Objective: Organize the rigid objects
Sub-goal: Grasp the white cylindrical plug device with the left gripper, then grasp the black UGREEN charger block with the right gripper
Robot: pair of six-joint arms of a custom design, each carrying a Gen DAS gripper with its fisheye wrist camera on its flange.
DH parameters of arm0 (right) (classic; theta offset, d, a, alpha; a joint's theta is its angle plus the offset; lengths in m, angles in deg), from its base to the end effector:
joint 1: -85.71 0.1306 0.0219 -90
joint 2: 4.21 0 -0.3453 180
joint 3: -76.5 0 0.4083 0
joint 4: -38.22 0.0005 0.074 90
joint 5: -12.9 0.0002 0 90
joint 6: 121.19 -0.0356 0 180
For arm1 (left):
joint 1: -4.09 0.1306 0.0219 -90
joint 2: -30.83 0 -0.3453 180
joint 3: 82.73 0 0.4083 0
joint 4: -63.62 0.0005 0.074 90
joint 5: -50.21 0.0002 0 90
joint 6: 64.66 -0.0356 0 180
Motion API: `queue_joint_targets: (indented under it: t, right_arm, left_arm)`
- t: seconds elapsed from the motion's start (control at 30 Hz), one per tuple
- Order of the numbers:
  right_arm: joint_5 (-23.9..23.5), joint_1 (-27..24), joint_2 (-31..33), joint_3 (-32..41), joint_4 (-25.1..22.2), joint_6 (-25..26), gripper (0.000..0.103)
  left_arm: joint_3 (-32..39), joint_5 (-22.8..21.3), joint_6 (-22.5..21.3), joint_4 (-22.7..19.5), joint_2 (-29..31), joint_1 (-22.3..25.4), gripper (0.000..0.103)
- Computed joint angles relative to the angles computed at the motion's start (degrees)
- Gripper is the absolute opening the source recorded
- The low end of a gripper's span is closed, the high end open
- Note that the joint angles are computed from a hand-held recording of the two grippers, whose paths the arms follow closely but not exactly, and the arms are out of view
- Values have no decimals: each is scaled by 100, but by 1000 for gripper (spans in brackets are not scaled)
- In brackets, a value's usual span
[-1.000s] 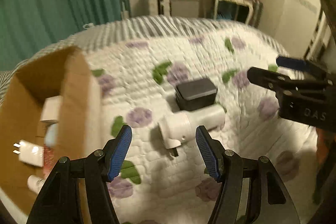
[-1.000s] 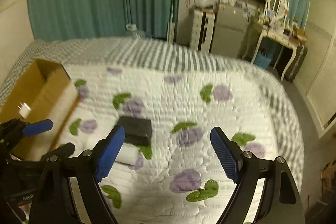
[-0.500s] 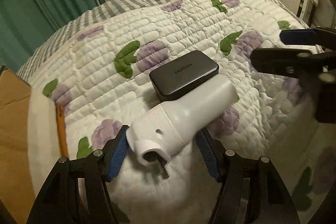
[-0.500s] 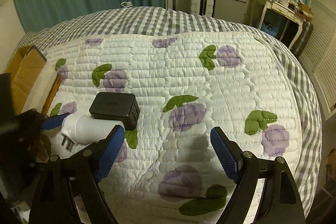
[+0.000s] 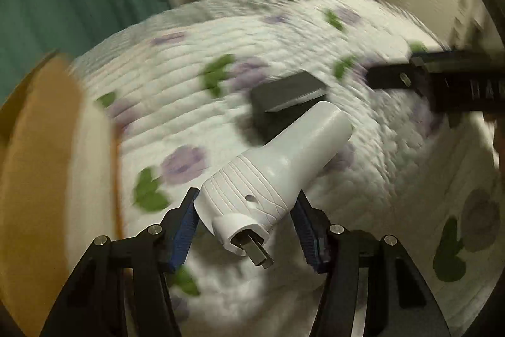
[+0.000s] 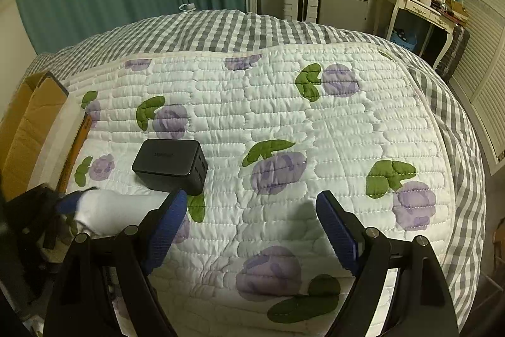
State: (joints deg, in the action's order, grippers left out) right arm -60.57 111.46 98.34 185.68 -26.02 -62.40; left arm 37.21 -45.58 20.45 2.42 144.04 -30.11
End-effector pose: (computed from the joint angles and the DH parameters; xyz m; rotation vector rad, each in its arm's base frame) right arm 0.5092 0.2338 0.4234 0.2255 2.5042 0.0272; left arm 0.5202 -0.3498 0.4066 0.8033 2.3846 -0.0808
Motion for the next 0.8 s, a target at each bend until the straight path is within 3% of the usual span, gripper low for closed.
queue_joint_targets:
  t: [0.1,0.3,0.5,0.63,0.8]
  right_arm:
    - [-8,63,51,94,113,334,84]
    - [-509,117,330,447,203,1318,84]
    - [-841,-5,599,762,304,2443,84]
    - [-899,-41,1094,1243,-30,3031,84]
    - [-1409,-110,1611,1723,-395,3395,81]
  left_arm:
    - [97,-437,872,-137,6,20,58]
    - [506,-673,2195,-517,256,0,58]
    - [652,-821,3138,-786,376,42,58]
    - [847,-982,3363,-822,540,8,58]
    - [970,-1003,3411,-880,683,22,58]
